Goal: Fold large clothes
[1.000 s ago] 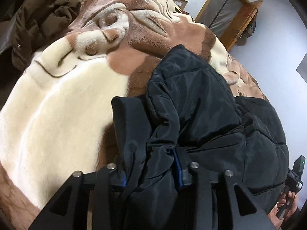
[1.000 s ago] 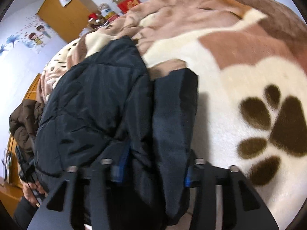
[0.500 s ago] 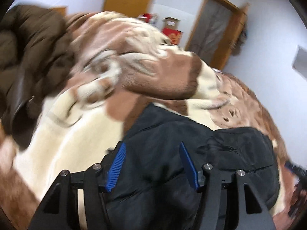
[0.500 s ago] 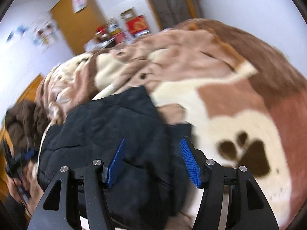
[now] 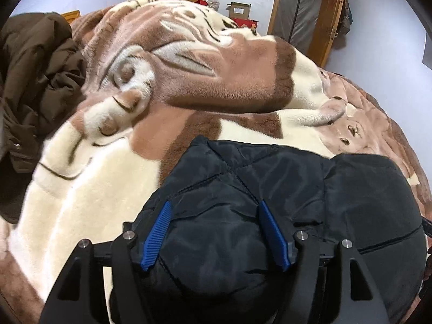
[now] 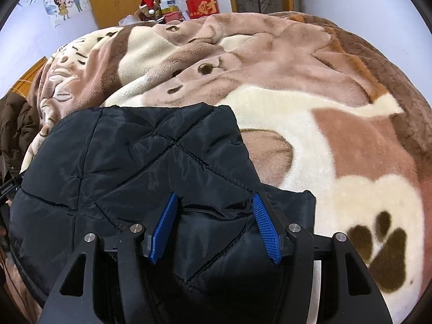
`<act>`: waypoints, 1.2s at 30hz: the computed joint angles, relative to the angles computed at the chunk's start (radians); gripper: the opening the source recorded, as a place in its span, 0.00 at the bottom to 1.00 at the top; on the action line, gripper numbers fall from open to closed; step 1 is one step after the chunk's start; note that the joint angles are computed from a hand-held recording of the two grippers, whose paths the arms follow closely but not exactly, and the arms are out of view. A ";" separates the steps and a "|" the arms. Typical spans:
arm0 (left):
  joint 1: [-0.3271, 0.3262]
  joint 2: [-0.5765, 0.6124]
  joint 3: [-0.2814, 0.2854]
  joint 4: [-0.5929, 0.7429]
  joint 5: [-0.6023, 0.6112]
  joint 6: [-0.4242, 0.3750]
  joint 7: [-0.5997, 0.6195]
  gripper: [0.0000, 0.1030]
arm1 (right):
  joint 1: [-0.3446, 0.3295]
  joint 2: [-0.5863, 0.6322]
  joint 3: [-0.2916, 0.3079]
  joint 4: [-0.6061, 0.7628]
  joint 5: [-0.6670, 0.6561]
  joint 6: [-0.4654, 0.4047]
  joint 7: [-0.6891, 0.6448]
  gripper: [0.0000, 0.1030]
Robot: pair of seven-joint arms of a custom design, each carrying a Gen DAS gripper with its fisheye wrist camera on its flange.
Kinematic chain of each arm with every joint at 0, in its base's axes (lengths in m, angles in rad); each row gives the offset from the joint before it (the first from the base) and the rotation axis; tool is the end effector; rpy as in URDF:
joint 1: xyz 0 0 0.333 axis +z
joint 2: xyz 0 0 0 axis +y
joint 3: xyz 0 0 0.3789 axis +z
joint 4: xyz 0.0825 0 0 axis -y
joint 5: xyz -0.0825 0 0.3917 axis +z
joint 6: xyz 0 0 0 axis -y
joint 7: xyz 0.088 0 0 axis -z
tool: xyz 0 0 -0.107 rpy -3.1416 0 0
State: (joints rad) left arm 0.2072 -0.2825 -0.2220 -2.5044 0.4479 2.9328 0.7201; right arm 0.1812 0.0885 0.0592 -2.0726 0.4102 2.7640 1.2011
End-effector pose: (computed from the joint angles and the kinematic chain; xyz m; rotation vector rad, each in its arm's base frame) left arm 0.4688 -0.0418 0.5143 -2.1245 1.3842 -0.7029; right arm 0.6047 0.1297 0.5125 -2.0150 1.5294 -0.3526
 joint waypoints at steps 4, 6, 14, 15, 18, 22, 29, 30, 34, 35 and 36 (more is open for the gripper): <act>-0.015 -0.137 -0.017 -0.054 -0.015 -0.016 0.000 0.67 | 0.009 -0.113 -0.004 -0.078 0.078 0.026 -0.081 0.56; -0.043 -0.218 -0.022 -0.097 -0.050 0.002 0.002 0.67 | 0.031 -0.183 -0.021 -0.136 0.159 0.031 -0.151 0.56; -0.170 -0.199 -0.096 -0.142 -0.184 -0.017 0.059 0.68 | 0.071 -0.250 -0.021 -0.265 0.010 0.003 -0.035 0.56; -0.146 -0.192 -0.126 -0.136 -0.169 -0.028 0.039 0.68 | 0.075 -0.246 -0.024 -0.264 -0.008 0.005 -0.025 0.56; -0.151 -0.204 -0.125 -0.131 -0.168 -0.050 0.012 0.67 | 0.086 -0.268 -0.039 -0.267 -0.023 -0.005 -0.011 0.56; -0.189 -0.277 -0.125 -0.124 -0.179 -0.149 -0.003 0.67 | 0.111 -0.356 -0.067 -0.314 0.004 -0.011 -0.036 0.56; -0.310 -0.456 -0.152 -0.147 -0.226 -0.312 -0.061 0.67 | 0.153 -0.569 -0.094 -0.459 0.020 -0.034 -0.010 0.57; -0.334 -0.481 -0.161 -0.147 -0.240 -0.343 -0.073 0.67 | 0.153 -0.606 -0.093 -0.480 0.014 -0.044 0.004 0.58; -0.410 -0.567 -0.194 -0.147 -0.279 -0.445 -0.125 0.68 | 0.147 -0.766 -0.078 -0.566 -0.032 -0.080 0.066 0.58; -0.429 -0.589 -0.205 -0.144 -0.288 -0.480 -0.139 0.70 | 0.146 -0.798 -0.076 -0.581 -0.046 -0.091 0.080 0.58; -0.442 -0.603 -0.214 -0.138 -0.291 -0.508 -0.150 0.71 | 0.146 -0.839 -0.073 -0.598 -0.060 -0.109 0.093 0.58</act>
State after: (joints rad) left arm -0.2348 -0.8850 -0.4362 -2.6428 0.1564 2.4249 0.5696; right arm 0.3270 -0.7501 -0.0142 -2.6711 0.3502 2.6554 1.2942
